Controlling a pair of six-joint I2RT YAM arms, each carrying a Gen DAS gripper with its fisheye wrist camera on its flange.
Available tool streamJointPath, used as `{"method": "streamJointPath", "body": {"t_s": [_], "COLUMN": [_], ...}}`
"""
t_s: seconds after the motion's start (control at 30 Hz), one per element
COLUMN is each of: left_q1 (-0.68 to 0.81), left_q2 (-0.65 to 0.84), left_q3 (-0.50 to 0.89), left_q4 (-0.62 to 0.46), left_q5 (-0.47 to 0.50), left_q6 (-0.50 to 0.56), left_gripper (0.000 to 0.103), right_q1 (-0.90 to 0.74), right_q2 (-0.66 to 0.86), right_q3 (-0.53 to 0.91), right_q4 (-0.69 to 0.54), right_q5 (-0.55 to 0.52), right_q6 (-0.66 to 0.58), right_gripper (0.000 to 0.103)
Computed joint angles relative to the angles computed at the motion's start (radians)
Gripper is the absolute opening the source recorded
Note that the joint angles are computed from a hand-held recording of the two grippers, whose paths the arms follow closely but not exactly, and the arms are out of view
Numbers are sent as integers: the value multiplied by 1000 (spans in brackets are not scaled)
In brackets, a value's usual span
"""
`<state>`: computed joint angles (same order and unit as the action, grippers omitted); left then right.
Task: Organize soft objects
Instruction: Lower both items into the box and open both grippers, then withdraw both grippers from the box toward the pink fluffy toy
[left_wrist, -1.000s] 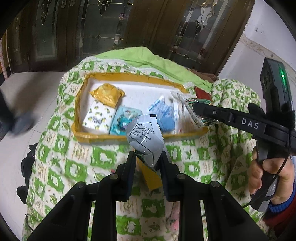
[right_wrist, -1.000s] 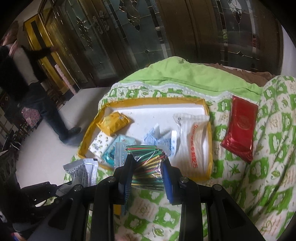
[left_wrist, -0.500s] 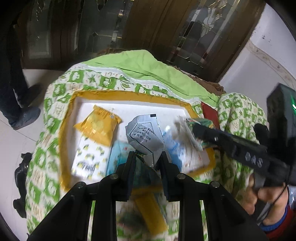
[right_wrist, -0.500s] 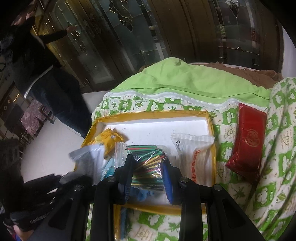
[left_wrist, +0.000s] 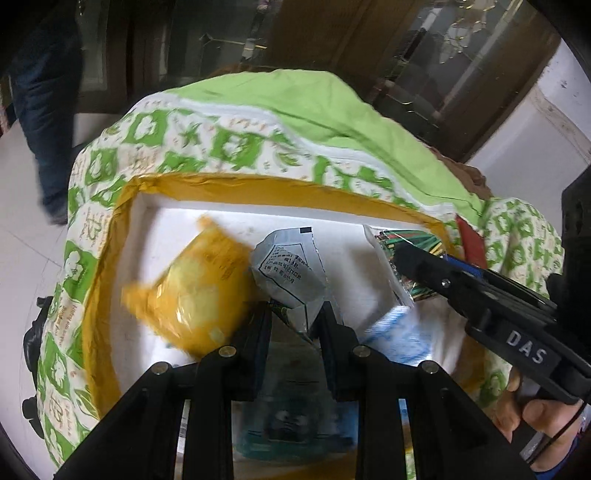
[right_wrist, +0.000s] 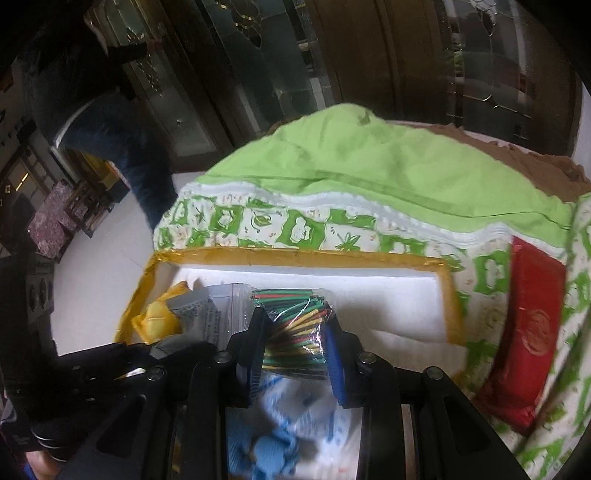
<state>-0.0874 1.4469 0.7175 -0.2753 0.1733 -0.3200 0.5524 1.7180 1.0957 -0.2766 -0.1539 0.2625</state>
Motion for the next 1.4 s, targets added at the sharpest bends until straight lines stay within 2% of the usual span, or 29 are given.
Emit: {"method": "streamJointPath", "body": {"t_s": [0.2, 0.4, 0.47, 0.5, 0.53, 0.6, 0.63, 0.7, 0.73, 0.8, 0.9, 1.0, 1.2, 1.4], "left_q1": [59, 50, 44, 39, 34, 20, 11, -11, -23, -49, -100, -158, -293, -504], "left_q2": [-2, -17, -24, -30, -39, -54, -68, -91, -109, -153, -247, -338, -523, -723], "left_q3": [-32, -38, -42, -47, -52, -61, -66, -71, -74, -81, -96, -107, -130, -212], "left_q4": [24, 19, 18, 19, 17, 15, 14, 8, 0, -22, -77, -148, -307, -448], "left_q5": [36, 32, 28, 24, 20, 9, 2, -11, -18, -37, -84, -137, -250, -392], "left_q6": [19, 19, 19, 19, 20, 14, 9, -7, -16, -32, -57, -84, -165, -349], "left_gripper": [25, 25, 27, 29, 30, 38, 40, 52, 56, 72, 83, 87, 90, 94], "right_q1": [22, 35, 36, 36, 37, 38, 38, 35, 33, 24, 5, -7, -5, 35], "right_q2": [90, 93, 84, 75, 65, 38, 18, -21, -41, -96, -200, -301, -489, -699], "right_q3": [44, 28, 22, 11, 3, -16, -32, -57, -69, -108, -191, -269, -411, -576], "right_q4": [22, 57, 60, 71, 77, 89, 96, 104, 104, 105, 118, 120, 120, 78], "right_q5": [8, 16, 15, 16, 22, 34, 39, 42, 41, 36, 21, 23, 5, -52], "right_q6": [-9, -34, -32, -30, -28, -24, -19, -2, 7, 35, 82, 114, 183, 255], "right_gripper": [32, 33, 39, 50, 57, 57, 57, 59, 63, 72, 84, 92, 94, 95]}}
